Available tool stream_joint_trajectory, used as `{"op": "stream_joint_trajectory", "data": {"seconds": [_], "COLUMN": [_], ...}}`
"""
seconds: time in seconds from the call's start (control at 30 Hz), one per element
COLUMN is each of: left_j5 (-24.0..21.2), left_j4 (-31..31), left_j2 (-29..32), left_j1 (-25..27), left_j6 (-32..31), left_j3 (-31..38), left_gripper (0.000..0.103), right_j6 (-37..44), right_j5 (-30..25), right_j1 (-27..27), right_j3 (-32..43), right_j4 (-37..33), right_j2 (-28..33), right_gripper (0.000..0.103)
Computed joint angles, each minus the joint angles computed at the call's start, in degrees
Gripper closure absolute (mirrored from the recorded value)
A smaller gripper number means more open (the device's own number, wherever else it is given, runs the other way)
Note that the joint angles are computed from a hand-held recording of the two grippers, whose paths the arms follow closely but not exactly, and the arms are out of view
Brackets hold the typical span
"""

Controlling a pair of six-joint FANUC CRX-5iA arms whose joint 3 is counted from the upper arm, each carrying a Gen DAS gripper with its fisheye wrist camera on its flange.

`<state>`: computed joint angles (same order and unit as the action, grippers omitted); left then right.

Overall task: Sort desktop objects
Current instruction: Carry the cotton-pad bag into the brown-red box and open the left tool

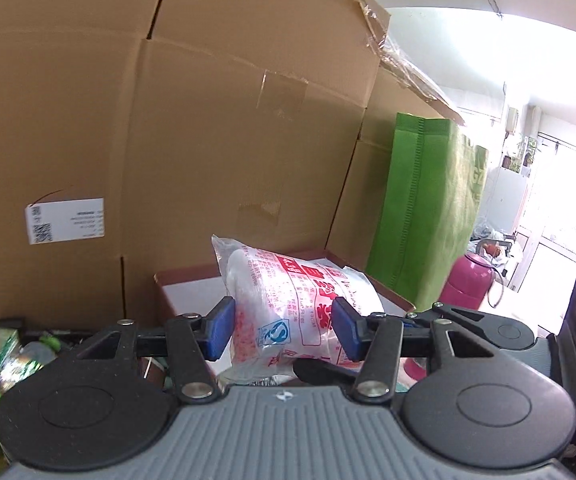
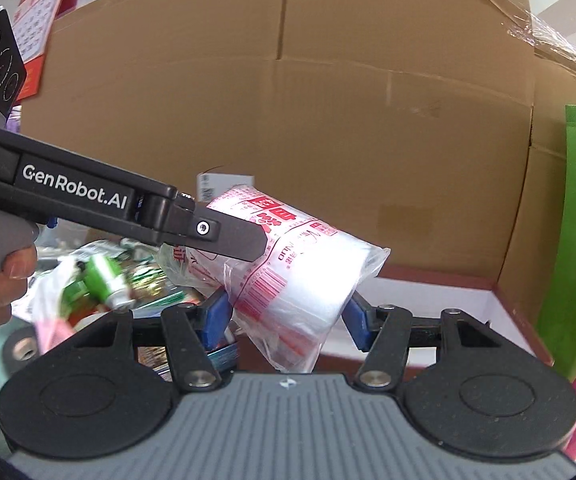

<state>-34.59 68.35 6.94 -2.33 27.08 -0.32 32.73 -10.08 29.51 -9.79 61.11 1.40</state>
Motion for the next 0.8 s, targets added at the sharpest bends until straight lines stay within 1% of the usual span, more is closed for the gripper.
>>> {"op": "stream_joint_trajectory", "data": {"seconds": [0.1,0.23,0.37,0.5,0.57,0.6,0.63,0.67,0.7,0.73,0.77,0.8], "left_j5": [-1.03,-2.88,-3.09,-3.79,-3.33,-2.61,-2.79,-2.85,-1.89,-0.29,0.6,0.98], "left_j4": [-2.59,-7.18,-9.6,-13.35,-14.26,-13.27,-10.65,-7.52,-4.79,-2.63,-1.8,-1.88], "left_j2": [3.53,8.13,10.86,13.61,14.34,14.3,14.28,14.03,13.34,12.49,11.95,11.6], "left_j1": [0.07,0.38,0.14,0.06,-0.08,-0.22,-0.22,-0.28,-0.57,-1.02,-1.27,-1.36], "left_j6": [4.58,11.32,14.25,18.38,19.61,19.23,17.35,14.89,12.42,9.86,8.15,7.11], "left_j3": [4.18,10.02,12.82,16.39,17.14,16.55,15.72,14.52,12.89,11.28,10.48,10.19], "left_gripper": [0.048,0.048,0.048,0.048,0.047,0.034,0.023,0.005,0.0,0.0,0.0,0.0], "right_j6": [7.43,19.4,30.22,36.21,38.51,39.96,41.2,41.44,40.89,38.35,34.38,32.03], "right_j5": [-1.62,-5.12,-9.22,-12.55,-14.32,-15.52,-16.73,-17.27,-16.63,-14.7,-12.32,-10.79], "right_j1": [-0.25,-0.14,-0.43,-1.05,-1.43,-1.66,-1.85,-1.88,-1.89,-1.71,-1.4,-1.37], "right_j3": [4.35,11.02,17.67,22.74,25.33,26.95,28.44,28.99,28.52,26.73,23.99,22.19], "right_j4": [-7.67,-20.23,-31.9,-38.7,-41.8,-43.93,-45.79,-46.26,-45.35,-42.28,-37.9,-35.28], "right_j2": [2.96,6.99,10.55,13.59,15.11,15.92,16.63,16.96,16.94,16.5,15.61,14.91], "right_gripper": [0.045,0.046,0.046,0.046,0.046,0.046,0.045,0.044,0.04,0.032,0.028,0.022]}}
